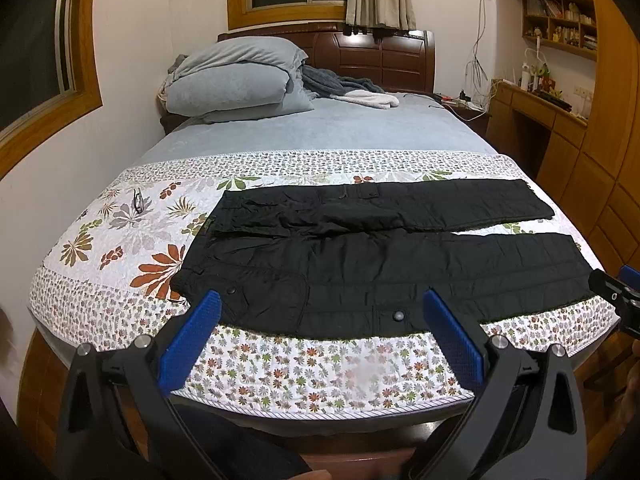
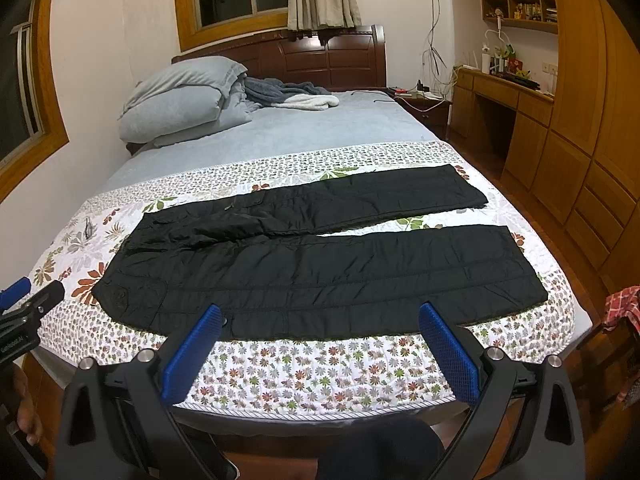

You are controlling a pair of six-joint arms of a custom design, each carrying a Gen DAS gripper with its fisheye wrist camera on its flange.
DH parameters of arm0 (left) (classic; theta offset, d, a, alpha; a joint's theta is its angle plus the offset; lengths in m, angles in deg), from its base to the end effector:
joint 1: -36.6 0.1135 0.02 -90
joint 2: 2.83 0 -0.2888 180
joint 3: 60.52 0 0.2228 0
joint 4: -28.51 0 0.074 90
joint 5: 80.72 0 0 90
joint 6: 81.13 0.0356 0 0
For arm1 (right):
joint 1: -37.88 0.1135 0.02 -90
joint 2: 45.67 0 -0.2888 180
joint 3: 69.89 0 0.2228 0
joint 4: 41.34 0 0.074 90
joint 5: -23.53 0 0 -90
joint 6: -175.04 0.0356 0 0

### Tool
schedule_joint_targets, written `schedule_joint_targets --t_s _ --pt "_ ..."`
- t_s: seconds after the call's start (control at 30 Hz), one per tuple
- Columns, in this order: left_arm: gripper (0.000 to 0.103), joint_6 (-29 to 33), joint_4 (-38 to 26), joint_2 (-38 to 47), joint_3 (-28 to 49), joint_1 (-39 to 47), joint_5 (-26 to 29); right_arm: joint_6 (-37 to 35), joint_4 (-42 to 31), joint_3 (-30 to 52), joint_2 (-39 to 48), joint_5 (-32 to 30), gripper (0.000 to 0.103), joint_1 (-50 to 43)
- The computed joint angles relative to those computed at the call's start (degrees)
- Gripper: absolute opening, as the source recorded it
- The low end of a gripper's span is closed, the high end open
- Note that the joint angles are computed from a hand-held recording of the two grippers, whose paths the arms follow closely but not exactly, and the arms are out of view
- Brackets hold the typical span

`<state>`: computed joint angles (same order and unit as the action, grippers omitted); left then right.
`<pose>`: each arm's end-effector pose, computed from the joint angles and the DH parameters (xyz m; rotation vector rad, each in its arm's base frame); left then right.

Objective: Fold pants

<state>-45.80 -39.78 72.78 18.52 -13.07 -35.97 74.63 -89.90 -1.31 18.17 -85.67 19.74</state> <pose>0.1569 -0.1458 0.3169 -0.3082 2.2471 0.1795 0.1864 -0.0488 0.3166 -0.0104 2.2871 0.1341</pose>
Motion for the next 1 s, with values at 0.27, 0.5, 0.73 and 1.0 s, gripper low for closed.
schedule_joint_targets --t_s 0.27,0.5,0.73,1.0 --pt "0.100 0.0 0.5 0.9 0.2 -0.1 0.0 0.0 -0.1 0.0 -0.2 0.1 0.100 0.0" --pt "0.100 -0.4 0.1 1.5 0.6 -0.6 -0.2 0.0 0.0 0.3 -0.2 0.1 0.100 0.1" --pt "0.100 -0.5 0.0 2.0 1.0 -0.7 -0.2 0.1 0.0 0.4 -0.1 0.1 0.100 0.3" --pt "0.100 -0.4 0.2 2.1 0.9 -0.6 -0.1 0.2 -0.1 0.4 0.0 0.2 0.100 0.4"
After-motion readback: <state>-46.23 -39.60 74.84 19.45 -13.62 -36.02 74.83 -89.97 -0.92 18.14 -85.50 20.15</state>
